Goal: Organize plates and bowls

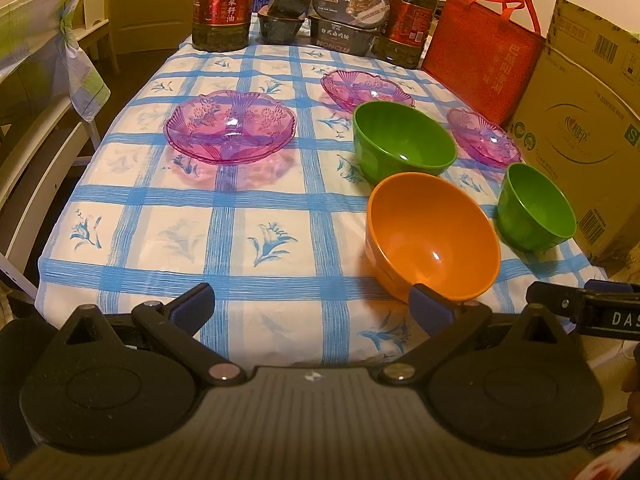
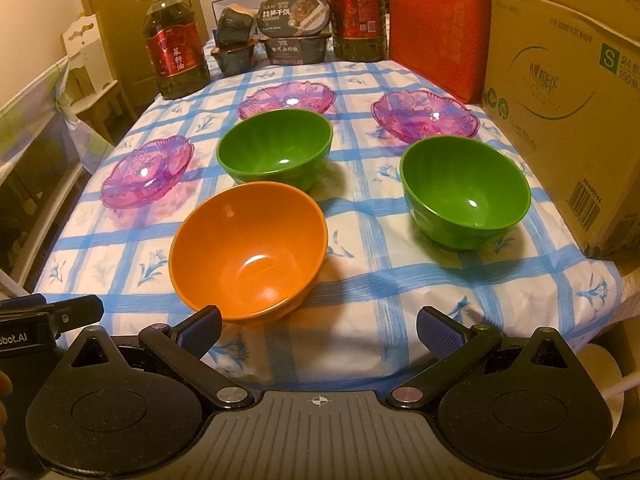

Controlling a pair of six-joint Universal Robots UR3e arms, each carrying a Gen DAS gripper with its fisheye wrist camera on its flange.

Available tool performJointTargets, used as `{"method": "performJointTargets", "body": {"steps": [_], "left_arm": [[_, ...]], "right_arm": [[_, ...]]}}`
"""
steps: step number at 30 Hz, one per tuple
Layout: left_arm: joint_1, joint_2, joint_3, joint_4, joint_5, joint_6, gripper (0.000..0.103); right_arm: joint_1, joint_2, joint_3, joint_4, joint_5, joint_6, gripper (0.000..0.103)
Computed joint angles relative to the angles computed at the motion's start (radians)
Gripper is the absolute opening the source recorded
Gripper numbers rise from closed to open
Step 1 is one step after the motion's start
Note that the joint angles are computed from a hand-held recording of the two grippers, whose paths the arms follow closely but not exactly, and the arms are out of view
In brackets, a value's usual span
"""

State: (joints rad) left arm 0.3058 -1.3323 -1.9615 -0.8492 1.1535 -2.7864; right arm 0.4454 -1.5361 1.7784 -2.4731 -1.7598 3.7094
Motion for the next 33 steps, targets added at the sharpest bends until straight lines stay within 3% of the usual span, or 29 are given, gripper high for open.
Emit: {"method": "performJointTargets", "body": {"steps": [33], "left_arm": [[0.018,0.013,-0.013,-0.015,-0.018,0.003,0.102]], "right_arm": [[0.001,-0.003,0.003,0.002,0.003,0.006,0.103]]}}
